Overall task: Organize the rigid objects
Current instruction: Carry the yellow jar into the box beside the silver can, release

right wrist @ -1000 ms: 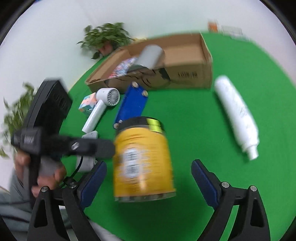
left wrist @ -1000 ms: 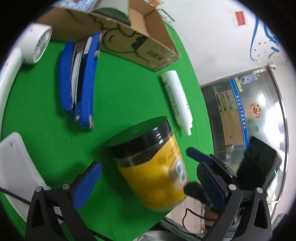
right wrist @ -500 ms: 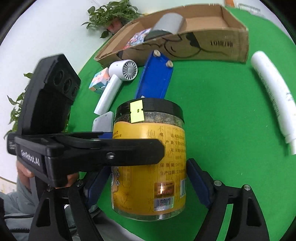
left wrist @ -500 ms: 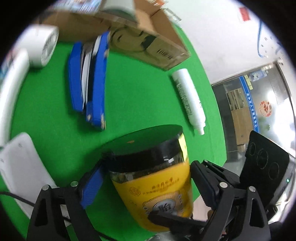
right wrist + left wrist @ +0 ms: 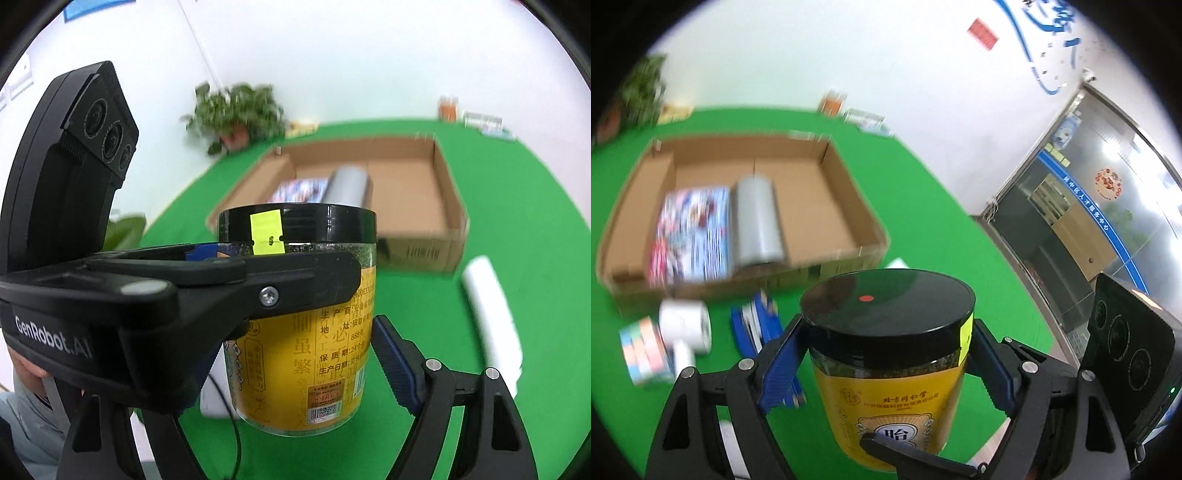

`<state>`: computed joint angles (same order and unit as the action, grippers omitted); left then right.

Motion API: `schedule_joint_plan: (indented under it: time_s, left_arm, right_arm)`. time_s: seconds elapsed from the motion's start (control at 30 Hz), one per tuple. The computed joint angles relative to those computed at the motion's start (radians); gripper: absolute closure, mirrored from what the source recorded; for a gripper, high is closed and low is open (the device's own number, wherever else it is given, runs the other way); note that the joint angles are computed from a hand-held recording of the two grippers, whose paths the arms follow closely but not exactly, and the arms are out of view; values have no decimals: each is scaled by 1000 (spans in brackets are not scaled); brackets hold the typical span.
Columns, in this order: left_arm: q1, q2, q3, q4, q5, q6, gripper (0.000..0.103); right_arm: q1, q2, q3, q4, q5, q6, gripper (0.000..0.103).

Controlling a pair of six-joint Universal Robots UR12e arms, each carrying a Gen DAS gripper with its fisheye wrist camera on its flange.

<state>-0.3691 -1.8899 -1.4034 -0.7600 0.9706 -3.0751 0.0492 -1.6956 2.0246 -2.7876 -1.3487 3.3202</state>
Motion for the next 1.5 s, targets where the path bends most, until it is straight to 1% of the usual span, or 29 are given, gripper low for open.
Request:
schedule_joint_plan:
  time_s: [0.23,0.37,0.5,0.73,0.83,0.93,1.0,1.1,1.17,1.27,1.3,1.37,1.43,1.5]
  left_arm:
    - [1,-45,114,21,10,42,18]
    - [4,-75,176,19,12,53,18]
    - [7,-119,258,-16,10,60,18]
    - [9,-209,416,-99,12,44,18]
    - [9,-249,487,-148,11,40,18]
    - [8,-292,564,-218,17,46,18]
    - [5,-325,620,-275,31,47,18]
    - [-1,-367,677,-342,46,45,18]
    - [-3,-390,701,-381,48,39,18]
    - [-6,-433,743,-462,46,32,18]
    - [-7,-448,757,-491,45,32,18]
    - [-10,-471,776,-540,49,35,18]
    - [-13,-488,786,-575,54,43,18]
    - [-16,-505,802,-616,57,46,18]
  right_arm:
    - [-4,27,-80,-52,-44,-21,23]
    - [-9,48,-129,-52,-51,-35,23]
    - [-19,83,-191,-25,-44,-50,24]
    - [-53,149,-314,84,3,-76,23]
    - [-68,183,-369,133,23,-87,23]
    - [-76,219,-420,189,39,-89,23]
    - [-90,238,-445,224,63,-90,23]
    - [-115,284,-491,297,111,-99,23]
    - [-127,308,-503,339,132,-104,23]
    - [-141,345,-517,402,157,-111,23]
    - [-144,347,-508,408,163,-112,23]
    - [-155,370,-510,450,182,-118,23]
    - [-163,392,-513,480,198,-118,23]
    - [-169,398,-500,497,212,-113,24]
